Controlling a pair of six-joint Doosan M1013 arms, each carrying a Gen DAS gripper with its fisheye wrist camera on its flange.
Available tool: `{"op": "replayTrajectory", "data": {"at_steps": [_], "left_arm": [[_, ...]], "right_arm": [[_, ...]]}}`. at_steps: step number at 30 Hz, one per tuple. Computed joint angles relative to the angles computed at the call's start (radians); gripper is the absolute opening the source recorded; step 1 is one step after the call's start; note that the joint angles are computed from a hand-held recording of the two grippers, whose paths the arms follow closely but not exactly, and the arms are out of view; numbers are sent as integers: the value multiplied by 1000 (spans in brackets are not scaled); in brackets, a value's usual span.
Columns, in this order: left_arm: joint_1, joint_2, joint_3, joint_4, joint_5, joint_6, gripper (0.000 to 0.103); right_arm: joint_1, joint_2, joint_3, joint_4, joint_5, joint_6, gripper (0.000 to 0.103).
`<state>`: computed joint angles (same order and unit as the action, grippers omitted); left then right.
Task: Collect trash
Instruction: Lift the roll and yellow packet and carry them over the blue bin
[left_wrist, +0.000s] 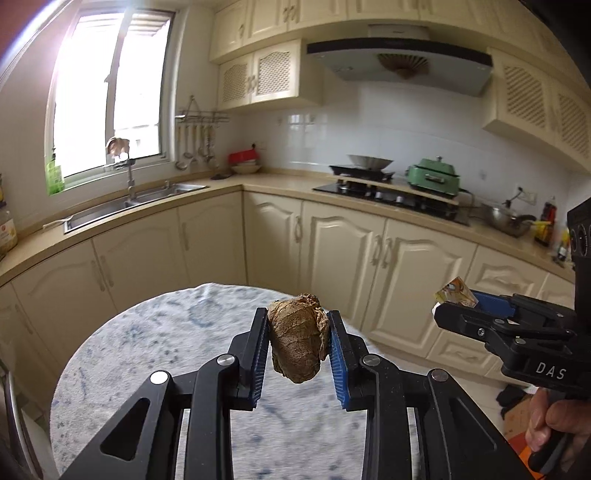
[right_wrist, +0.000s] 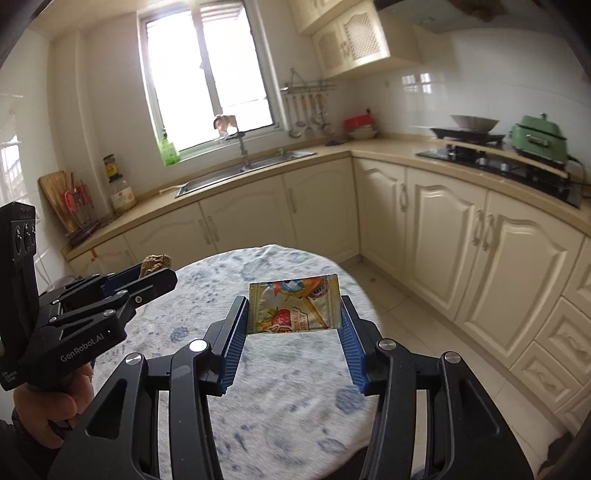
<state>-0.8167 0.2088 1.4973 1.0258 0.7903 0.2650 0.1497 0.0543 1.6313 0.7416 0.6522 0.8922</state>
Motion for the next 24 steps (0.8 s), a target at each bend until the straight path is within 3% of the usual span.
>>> {"op": "replayTrajectory", "data": {"at_steps": [6,13,19,24], "left_arm": [[-39,33,-38,-20,-61,30,26],[-49,108,-135,-160,-150,200,26],[-39,193,-227,-504,-218,518,27],[-25,290,-333,-820,-167,824,27]], "right_arm": [[-68,-61,52,-34,-38,37,48],[-160,-108,112,-111,-70,128,49],[-240,-120,166,-214,-67,239,49],[-307,-101,207,-285,-41,336,49]]}}
